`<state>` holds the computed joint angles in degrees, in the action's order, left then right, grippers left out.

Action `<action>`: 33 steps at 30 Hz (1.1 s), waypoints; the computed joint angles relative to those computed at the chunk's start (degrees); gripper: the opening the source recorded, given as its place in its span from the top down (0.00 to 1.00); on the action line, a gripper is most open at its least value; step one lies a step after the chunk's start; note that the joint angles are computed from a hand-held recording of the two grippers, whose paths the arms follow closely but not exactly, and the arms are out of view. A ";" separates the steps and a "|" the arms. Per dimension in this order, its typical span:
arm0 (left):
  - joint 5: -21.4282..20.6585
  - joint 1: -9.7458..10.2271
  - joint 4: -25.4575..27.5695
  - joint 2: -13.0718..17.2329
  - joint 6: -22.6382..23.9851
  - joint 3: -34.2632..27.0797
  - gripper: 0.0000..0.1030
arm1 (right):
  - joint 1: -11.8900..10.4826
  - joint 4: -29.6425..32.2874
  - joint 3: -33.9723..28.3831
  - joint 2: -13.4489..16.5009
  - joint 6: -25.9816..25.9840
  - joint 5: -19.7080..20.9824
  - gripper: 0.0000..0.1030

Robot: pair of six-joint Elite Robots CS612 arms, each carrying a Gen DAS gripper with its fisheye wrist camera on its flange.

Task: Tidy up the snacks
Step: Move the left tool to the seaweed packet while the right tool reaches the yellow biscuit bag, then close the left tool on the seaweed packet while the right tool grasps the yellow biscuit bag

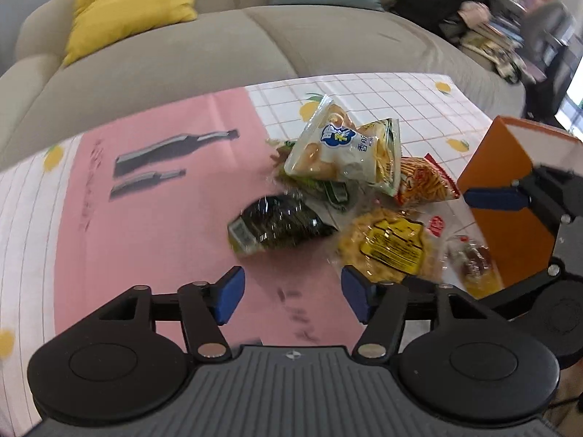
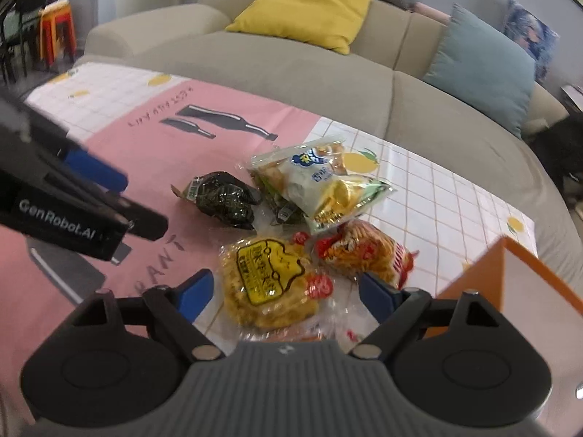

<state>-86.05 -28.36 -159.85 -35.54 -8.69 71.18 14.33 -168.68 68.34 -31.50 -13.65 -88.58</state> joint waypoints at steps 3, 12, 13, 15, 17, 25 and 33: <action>-0.24 0.44 0.03 1.71 5.74 -2.03 0.29 | 0.27 1.58 -2.55 1.51 -1.81 -0.36 0.12; 1.07 0.53 -0.43 5.09 13.85 -5.32 0.38 | 0.37 6.17 -6.64 4.03 1.14 -0.15 0.12; 1.34 0.41 -1.15 5.31 13.85 -5.38 0.45 | 0.35 6.33 -6.67 4.09 1.58 -0.07 0.13; 1.21 0.21 -1.63 5.68 14.08 -5.68 0.57 | 0.32 5.71 -6.37 4.13 2.40 -0.27 0.14; 1.85 -0.11 -1.46 5.75 13.76 -5.68 0.61 | 0.24 5.28 -5.86 3.92 3.42 -0.17 0.18; 2.03 -1.15 1.45 3.80 6.71 -3.42 0.92 | 0.11 4.53 -2.87 2.24 6.93 1.70 0.35; -6.52 -0.16 6.32 -0.28 -7.84 0.74 0.91 | 0.26 5.24 1.11 -0.40 11.28 2.06 0.35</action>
